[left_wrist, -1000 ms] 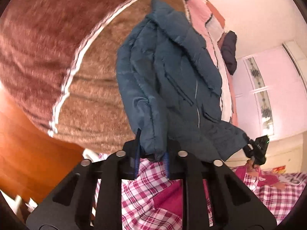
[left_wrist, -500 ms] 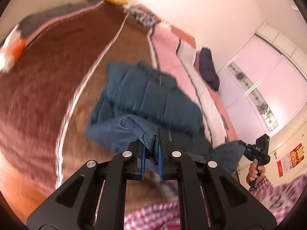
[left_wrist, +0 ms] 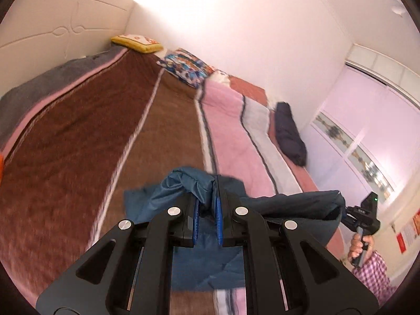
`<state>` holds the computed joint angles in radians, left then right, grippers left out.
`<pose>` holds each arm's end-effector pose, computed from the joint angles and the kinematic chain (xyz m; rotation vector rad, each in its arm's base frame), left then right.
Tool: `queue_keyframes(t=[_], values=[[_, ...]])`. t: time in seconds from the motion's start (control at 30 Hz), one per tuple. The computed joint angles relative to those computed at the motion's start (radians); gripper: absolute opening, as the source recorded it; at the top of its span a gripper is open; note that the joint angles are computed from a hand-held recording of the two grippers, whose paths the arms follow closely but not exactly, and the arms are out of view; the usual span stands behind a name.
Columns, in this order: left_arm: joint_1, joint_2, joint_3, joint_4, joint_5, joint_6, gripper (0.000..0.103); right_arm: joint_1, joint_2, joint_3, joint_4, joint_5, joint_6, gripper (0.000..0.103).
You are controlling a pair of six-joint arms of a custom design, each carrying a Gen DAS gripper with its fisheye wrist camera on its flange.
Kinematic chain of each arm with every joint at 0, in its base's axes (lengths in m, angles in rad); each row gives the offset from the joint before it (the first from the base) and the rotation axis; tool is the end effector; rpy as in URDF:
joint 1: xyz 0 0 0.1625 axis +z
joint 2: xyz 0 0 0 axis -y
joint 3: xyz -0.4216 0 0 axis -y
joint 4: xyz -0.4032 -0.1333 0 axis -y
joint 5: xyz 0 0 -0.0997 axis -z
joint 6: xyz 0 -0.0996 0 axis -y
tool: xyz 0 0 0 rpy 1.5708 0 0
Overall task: Fold large clothes
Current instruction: 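Lift the hem with both grippers and fold it toward the collar, then open both grippers and release the folded hem onto the jacket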
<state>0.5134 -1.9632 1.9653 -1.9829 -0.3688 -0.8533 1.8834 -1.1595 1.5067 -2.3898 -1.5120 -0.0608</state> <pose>-0.1918 -0.3678 0.5580 -0.0910 2.2999 -1.5491 0.3421 -0.6059 0.3685 -0.5673 2.8909 -0.6917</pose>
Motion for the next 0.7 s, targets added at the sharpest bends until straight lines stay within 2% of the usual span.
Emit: queue_keyframes(t=[0.07, 0.17, 0.37, 0.57, 0.7], values=[[0.095, 0.09, -0.049, -0.169, -0.01, 0.142, 0.01, 0.019, 0.096, -0.105, -0.005, -0.042, 0.014, 0.016], [0.216, 0.212, -0.13, -0.35, -0.023, 0.301, 0.01, 0.038, 0.229, -0.25, 0.001, -0.116, 0.037, 0.016], [0.404, 0.413, -0.264, -0.571, -0.063, 0.48, 0.01, 0.042, 0.472, -0.518, 0.05, -0.253, 0.06, 0.016], [0.542, 0.518, -0.324, -0.572, -0.096, 0.464, 0.01, 0.018, 0.634, -0.674, 0.095, -0.327, 0.092, 0.016], [0.597, 0.552, -0.328, -0.569, -0.111, 0.439, 0.011, 0.004, 0.691, -0.706, 0.099, -0.367, 0.091, 0.016]])
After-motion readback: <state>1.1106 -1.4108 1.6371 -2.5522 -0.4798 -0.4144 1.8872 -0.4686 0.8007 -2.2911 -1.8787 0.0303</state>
